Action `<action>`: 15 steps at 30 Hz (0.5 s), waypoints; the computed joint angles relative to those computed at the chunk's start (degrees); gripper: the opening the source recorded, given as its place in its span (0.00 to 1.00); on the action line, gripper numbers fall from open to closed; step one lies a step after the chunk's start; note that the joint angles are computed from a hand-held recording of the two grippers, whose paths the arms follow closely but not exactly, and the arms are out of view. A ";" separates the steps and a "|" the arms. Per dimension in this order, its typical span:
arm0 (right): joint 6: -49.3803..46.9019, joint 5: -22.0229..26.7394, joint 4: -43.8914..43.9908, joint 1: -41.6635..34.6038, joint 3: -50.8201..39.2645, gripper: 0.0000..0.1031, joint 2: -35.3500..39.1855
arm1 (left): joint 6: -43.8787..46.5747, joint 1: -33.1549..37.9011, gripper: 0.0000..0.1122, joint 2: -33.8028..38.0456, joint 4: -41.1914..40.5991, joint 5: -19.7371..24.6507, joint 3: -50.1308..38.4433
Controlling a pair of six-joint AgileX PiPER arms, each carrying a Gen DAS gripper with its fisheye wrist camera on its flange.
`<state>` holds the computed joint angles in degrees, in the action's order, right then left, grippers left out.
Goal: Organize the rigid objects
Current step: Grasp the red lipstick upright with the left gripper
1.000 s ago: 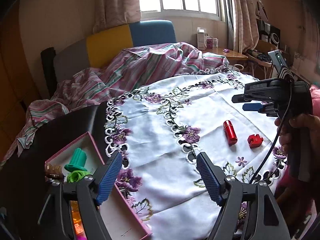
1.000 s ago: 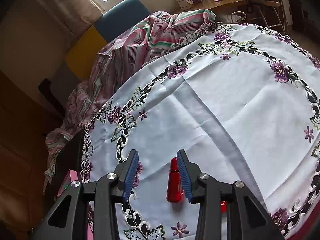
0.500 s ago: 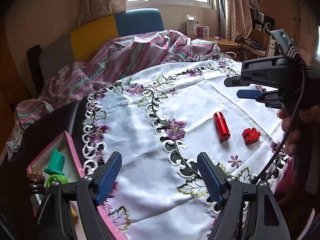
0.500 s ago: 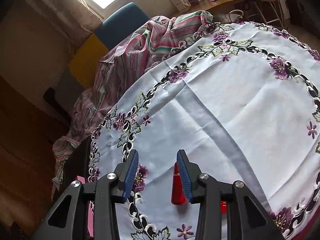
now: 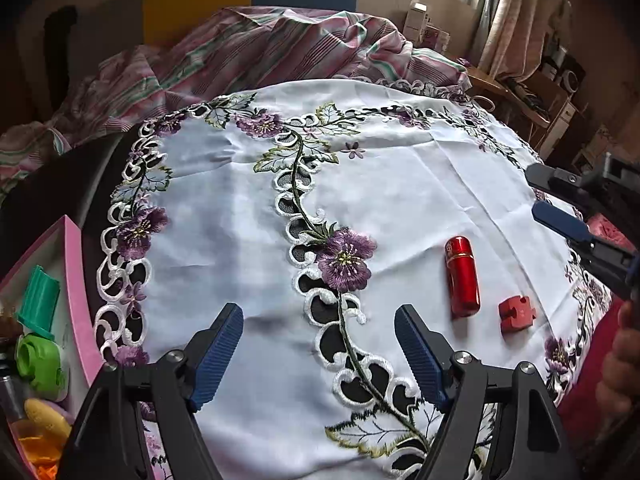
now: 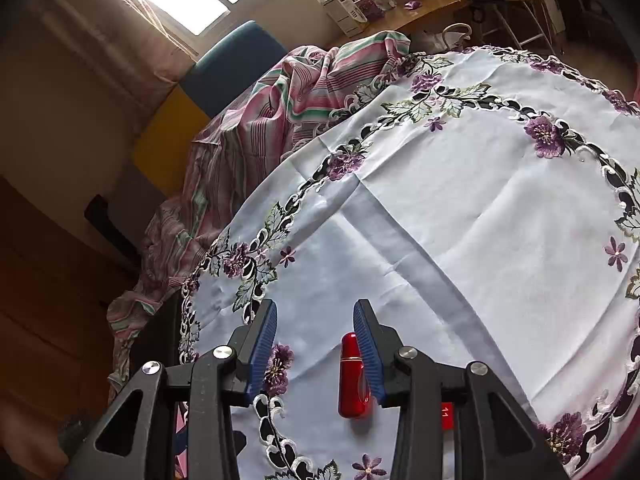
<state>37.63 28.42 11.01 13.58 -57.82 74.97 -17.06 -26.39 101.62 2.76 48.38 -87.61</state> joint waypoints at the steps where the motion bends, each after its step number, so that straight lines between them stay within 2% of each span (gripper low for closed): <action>1: 0.06 -0.21 0.07 -0.05 0.16 0.39 -0.14 | 0.21 0.03 0.70 0.84 -0.77 0.45 -1.23; 4: 5.35 -1.86 -3.94 -0.06 1.75 0.39 -1.88 | 2.41 -1.39 0.70 3.22 -2.80 0.62 -4.26; 6: 7.30 -4.75 -3.95 -1.21 4.32 0.39 -4.34 | 4.76 -2.71 0.70 5.73 -4.58 1.38 -7.05; 11: -0.12 -10.95 8.46 -5.42 9.82 0.39 -8.32 | 7.39 -5.89 0.68 11.61 -7.02 3.82 -14.23; 15: -3.94 -11.17 13.26 -6.23 9.98 0.39 -7.98 | 8.82 -7.46 0.68 15.02 -7.56 5.12 -18.94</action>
